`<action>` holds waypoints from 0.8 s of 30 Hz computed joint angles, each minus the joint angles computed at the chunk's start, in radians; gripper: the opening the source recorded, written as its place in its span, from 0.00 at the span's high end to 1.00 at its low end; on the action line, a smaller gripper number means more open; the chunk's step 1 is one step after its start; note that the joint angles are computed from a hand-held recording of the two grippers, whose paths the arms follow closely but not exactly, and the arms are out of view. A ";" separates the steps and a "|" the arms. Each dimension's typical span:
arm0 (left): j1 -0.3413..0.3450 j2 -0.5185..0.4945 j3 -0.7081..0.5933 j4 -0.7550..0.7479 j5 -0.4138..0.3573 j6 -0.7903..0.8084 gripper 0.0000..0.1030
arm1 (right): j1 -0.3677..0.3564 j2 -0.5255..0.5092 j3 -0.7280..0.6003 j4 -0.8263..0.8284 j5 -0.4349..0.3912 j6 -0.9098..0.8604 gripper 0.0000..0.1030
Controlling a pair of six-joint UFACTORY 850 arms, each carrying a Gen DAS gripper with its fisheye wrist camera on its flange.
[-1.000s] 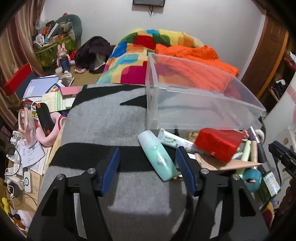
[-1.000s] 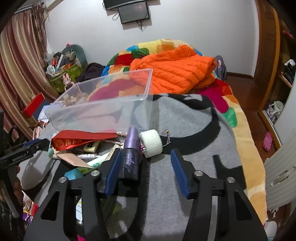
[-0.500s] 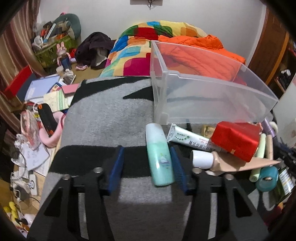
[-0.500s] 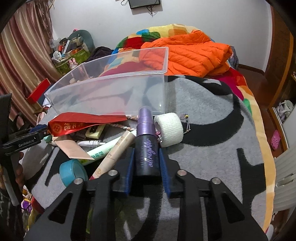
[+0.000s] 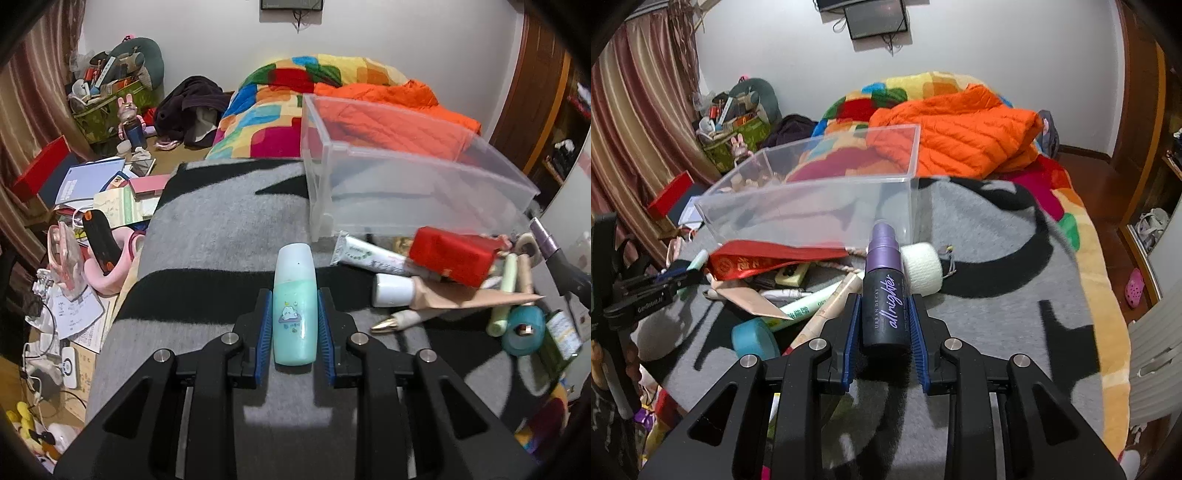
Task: Organize objects
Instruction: 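Close left tool on mint-green tube while right tool closes on purple spray bottle, then carry both held items over the clear box and open both tools inside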
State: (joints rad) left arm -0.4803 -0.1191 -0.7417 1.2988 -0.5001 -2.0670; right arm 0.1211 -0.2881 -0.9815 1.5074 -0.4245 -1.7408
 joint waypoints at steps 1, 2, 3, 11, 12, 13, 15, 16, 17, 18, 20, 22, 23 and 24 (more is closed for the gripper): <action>-0.006 0.012 0.004 0.011 -0.006 -0.015 0.77 | -0.004 0.009 0.004 0.018 -0.005 -0.014 0.77; -0.013 0.025 0.007 0.028 -0.013 -0.033 0.77 | -0.007 0.017 0.008 0.037 -0.008 -0.030 0.77; -0.018 0.035 0.009 0.044 -0.019 -0.048 0.77 | -0.009 0.025 0.013 0.058 -0.011 -0.049 0.77; -0.036 0.075 -0.027 0.165 -0.049 -0.112 0.77 | 0.000 0.051 -0.009 0.151 -0.031 -0.132 0.77; -0.032 0.074 -0.034 0.173 -0.045 -0.111 0.77 | 0.005 0.052 -0.015 0.162 -0.032 -0.145 0.77; -0.029 0.073 -0.043 0.181 -0.041 -0.111 0.77 | 0.011 0.049 -0.026 0.173 -0.031 -0.157 0.77; -0.019 0.065 -0.063 0.192 -0.032 -0.104 0.77 | 0.022 0.041 -0.048 0.181 -0.030 -0.164 0.77; -0.013 0.063 -0.071 0.200 -0.022 -0.103 0.77 | 0.026 0.037 -0.058 0.179 -0.031 -0.162 0.77; -0.004 0.058 -0.082 0.207 -0.009 -0.101 0.77 | 0.030 0.029 -0.072 0.171 -0.035 -0.152 0.77; 0.007 0.053 -0.093 0.211 0.009 -0.097 0.77 | 0.034 0.023 -0.084 0.159 -0.037 -0.139 0.77; 0.033 0.039 -0.111 0.221 0.059 -0.089 0.77 | 0.047 0.006 -0.113 0.130 -0.036 -0.108 0.77; 0.057 0.019 -0.138 0.188 0.099 -0.035 0.77 | 0.059 -0.020 -0.153 0.067 -0.035 -0.042 0.77; 0.069 0.004 -0.156 0.148 0.114 0.018 0.77 | 0.063 -0.035 -0.173 0.033 -0.038 -0.007 0.77; 0.081 -0.012 -0.175 0.106 0.129 0.073 0.77 | 0.067 -0.047 -0.189 0.005 -0.039 0.020 0.77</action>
